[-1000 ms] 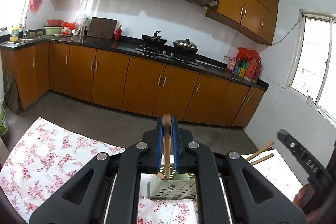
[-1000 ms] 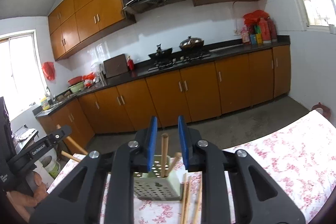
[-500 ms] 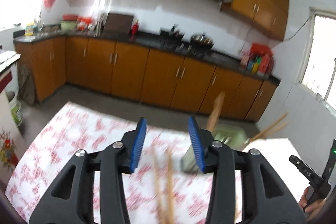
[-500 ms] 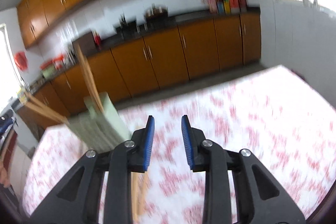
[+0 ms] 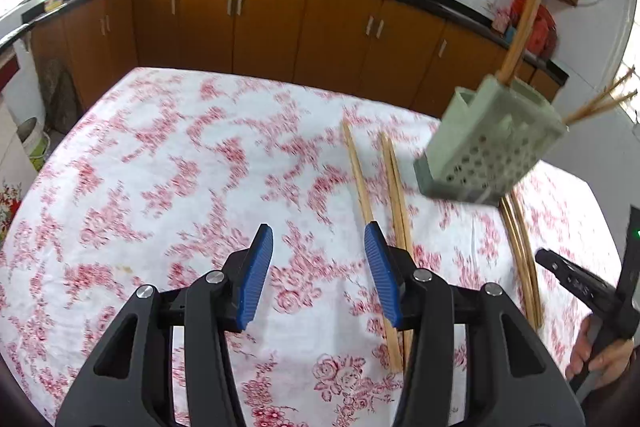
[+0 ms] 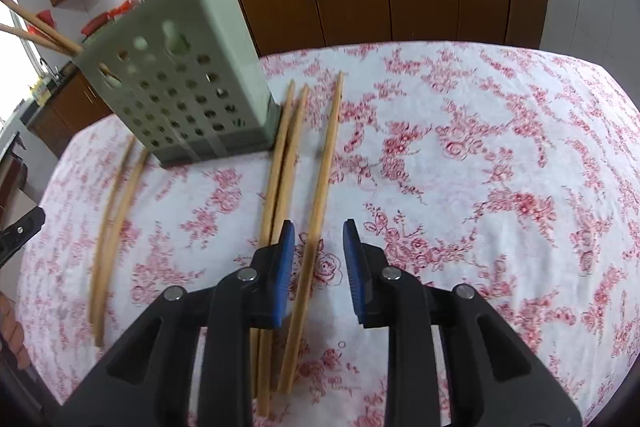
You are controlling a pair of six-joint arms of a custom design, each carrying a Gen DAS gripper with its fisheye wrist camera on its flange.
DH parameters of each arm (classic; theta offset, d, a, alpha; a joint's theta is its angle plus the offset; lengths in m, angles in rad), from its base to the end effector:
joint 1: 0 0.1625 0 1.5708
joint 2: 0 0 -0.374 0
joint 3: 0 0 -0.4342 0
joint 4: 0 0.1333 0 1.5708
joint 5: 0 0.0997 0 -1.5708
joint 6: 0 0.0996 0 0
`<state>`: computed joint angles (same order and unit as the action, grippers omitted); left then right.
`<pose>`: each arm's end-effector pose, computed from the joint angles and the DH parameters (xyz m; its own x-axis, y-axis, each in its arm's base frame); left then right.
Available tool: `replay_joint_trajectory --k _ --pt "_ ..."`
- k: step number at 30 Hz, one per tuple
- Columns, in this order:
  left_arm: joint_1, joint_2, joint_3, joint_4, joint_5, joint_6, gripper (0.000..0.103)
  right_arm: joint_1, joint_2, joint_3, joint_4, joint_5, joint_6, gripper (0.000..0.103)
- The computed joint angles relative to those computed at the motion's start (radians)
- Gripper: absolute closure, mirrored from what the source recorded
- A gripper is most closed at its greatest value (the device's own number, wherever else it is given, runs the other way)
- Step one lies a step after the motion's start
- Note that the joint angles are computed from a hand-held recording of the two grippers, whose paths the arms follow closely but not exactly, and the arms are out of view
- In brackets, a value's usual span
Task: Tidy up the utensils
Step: 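Grasp a wooden chopstick with the right tool while the left tool grasps another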
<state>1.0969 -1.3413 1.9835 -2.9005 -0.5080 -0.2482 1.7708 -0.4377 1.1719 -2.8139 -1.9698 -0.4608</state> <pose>-0.0507 -0.5815 0.2925 -0.7515 -0.4320 -0.4986 0.1734 0.5999 -0.7810 0.2502 -0.7583 -0.0015 -0.7654 -0.3784 0.5205 -0.5737 0.7677 -0.2855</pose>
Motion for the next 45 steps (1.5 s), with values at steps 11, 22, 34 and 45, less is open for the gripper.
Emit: replay_joint_trajectory --k 11,22,34,45 --pt "0.022 0.055 -0.032 0.054 -0.073 0.005 0.065 -0.009 0.032 -0.027 -0.129 -0.130 -0.052 0.095" --pt "0.048 0.128 -0.099 0.147 -0.086 -0.021 0.082 -0.031 0.018 -0.025 -0.168 -0.165 -0.035 0.095" --pt "0.065 0.134 -0.113 0.148 0.018 -0.043 0.096 -0.031 -0.009 0.019 -0.152 -0.100 -0.094 0.095" --pt "0.069 0.118 -0.064 0.019 0.003 0.067 0.095 -0.032 -0.016 0.035 -0.160 -0.084 -0.114 0.094"
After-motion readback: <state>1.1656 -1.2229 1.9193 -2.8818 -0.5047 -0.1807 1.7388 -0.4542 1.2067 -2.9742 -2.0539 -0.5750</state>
